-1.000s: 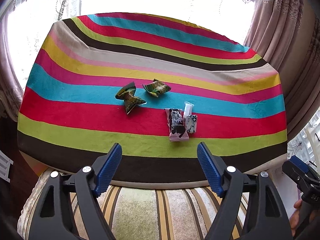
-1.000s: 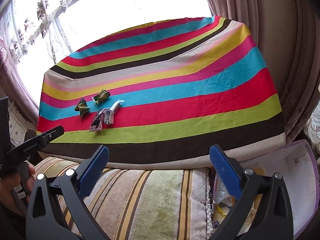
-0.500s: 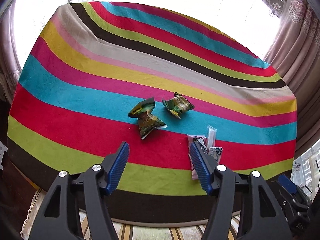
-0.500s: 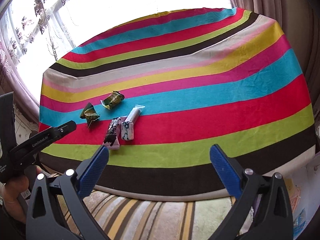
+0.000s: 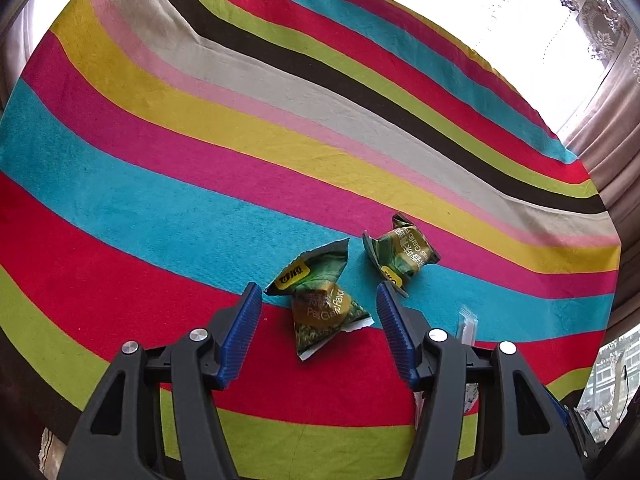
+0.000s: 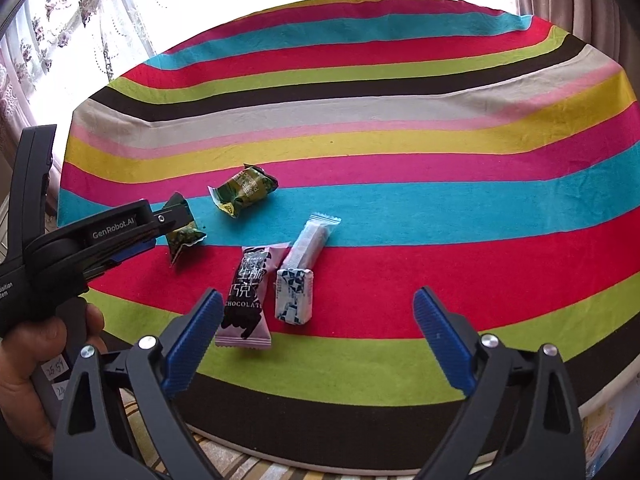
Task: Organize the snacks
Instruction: 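Grasp the green candy with the left gripper while the right grasps the blue-white candy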
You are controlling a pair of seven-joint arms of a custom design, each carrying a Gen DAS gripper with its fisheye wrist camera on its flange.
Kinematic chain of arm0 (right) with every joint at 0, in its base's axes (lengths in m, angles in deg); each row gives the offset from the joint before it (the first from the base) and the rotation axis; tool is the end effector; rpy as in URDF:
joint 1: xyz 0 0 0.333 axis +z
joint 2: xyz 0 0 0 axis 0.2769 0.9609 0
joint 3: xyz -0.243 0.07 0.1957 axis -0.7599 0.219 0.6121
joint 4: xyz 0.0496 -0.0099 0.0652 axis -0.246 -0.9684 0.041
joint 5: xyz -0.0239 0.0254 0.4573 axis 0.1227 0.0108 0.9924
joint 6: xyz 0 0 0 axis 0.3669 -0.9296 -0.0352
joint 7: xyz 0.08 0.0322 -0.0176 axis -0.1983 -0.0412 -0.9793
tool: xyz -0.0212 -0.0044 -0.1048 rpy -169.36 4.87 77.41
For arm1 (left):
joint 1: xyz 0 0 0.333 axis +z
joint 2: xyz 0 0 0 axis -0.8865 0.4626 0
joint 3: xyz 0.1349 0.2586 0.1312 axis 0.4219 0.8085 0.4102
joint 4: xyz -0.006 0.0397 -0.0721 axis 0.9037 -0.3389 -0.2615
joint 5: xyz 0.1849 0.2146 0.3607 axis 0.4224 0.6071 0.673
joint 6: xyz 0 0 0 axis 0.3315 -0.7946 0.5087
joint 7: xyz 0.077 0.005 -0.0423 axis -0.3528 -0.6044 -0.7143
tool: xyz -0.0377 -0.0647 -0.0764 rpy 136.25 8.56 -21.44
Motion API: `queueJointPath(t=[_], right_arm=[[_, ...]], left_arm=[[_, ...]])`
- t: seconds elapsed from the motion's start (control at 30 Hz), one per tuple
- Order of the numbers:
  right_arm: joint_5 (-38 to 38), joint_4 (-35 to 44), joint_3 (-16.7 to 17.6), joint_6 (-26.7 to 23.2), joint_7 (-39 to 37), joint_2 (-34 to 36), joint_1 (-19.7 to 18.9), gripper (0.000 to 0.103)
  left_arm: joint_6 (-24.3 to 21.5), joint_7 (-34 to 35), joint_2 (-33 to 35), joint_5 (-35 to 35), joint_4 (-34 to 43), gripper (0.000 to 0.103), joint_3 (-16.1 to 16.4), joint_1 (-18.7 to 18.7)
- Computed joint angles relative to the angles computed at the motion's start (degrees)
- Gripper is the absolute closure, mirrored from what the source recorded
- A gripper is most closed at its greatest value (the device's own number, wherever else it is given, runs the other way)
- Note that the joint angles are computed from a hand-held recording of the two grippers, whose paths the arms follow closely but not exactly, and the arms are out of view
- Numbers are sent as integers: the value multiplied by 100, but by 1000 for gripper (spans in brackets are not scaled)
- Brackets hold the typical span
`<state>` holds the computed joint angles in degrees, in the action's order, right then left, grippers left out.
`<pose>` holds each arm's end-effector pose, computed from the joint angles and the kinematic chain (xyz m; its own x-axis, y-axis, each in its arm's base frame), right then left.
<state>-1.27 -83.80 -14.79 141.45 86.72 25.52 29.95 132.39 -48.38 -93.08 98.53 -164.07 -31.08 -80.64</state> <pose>0.4931 0.0217 0.4606 0.6610 -0.7367 -0.1426 -0.6507 -0.4681 -0.5979 0.4115 -0.2568 0.4413 0.6971 -0.6390 0.3250 -0.4369 -0.7381 -0.5141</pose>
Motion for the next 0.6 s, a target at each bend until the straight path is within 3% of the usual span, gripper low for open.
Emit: queueJointPath(t=[0.17, 0.27, 0.33, 0.5, 0.6], right_arm=[[-206, 35, 141, 141, 216, 170, -56, 16], [-336, 4, 211, 264, 252, 210, -24, 24], [-409, 11, 230, 287, 273, 262, 10, 41], [-551, -27, 300, 392, 322, 324, 63, 52], [-574, -83, 269, 433, 259, 273, 112, 69]], left_arm=[[69, 18, 52, 35, -29, 47, 17, 33], [85, 75, 119, 60, -6, 53, 14, 52], [35, 122, 150, 77, 28, 56, 5, 58], [-46, 152, 177, 120, 60, 61, -29, 53], [-51, 149, 196, 146, 72, 65, -45, 41]])
